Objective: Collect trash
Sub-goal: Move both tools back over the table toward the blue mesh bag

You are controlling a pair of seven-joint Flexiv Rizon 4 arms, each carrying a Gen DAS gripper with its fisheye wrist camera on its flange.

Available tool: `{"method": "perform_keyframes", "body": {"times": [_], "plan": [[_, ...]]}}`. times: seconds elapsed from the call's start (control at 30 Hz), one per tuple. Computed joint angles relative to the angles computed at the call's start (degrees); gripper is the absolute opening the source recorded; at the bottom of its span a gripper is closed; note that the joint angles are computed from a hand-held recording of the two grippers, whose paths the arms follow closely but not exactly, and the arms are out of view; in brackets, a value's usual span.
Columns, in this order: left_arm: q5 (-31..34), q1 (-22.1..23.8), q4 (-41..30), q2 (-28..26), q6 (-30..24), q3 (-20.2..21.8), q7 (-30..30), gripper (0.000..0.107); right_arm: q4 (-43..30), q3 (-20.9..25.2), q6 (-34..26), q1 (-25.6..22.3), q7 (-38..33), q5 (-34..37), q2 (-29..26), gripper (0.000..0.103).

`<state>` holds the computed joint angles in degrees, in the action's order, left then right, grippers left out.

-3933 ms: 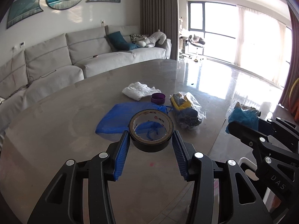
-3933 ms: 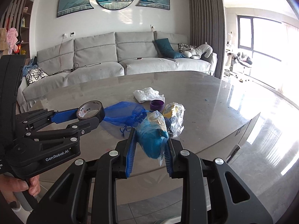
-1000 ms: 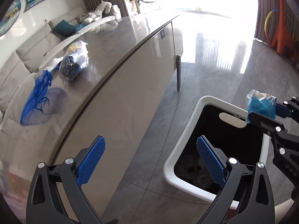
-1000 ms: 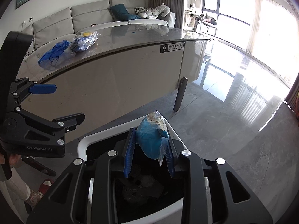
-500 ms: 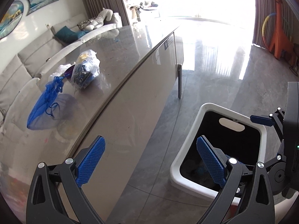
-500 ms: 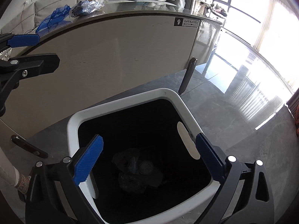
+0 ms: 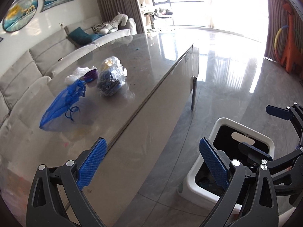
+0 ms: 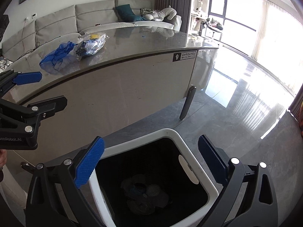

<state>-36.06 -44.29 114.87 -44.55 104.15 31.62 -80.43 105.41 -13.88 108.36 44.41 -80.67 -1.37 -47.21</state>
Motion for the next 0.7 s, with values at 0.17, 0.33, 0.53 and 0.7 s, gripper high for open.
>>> {"method": "perform_keyframes", "body": {"times": [0.17, 0.33, 0.53, 0.7], "plan": [[-1.84, -0.30, 0.98, 0.47, 1.67, 1.12, -0.56, 0.097, -1.10, -1.66, 1.31, 2.15, -0.65, 1.17, 0.19, 0.098], [-5.32, 0.50, 2.29, 1.13, 3.91, 0.58, 0.72, 0.097, -3.47, -0.78, 0.85, 1.93, -0.65, 1.22, -0.15, 0.098], [-8.81, 4.28, 3.61, 3.28, 6.05, -3.28, 3.34, 0.097, -6.70, -1.66, 0.70, 3.47, -0.03, 1.17, -0.73, 0.098], [-12.73, 4.96, 3.05, 3.33, 7.85, -3.23, 8.06, 0.097, -11.44, 1.72, -1.02, 1.70, 0.69, -1.57, -0.89, 0.098]]}}
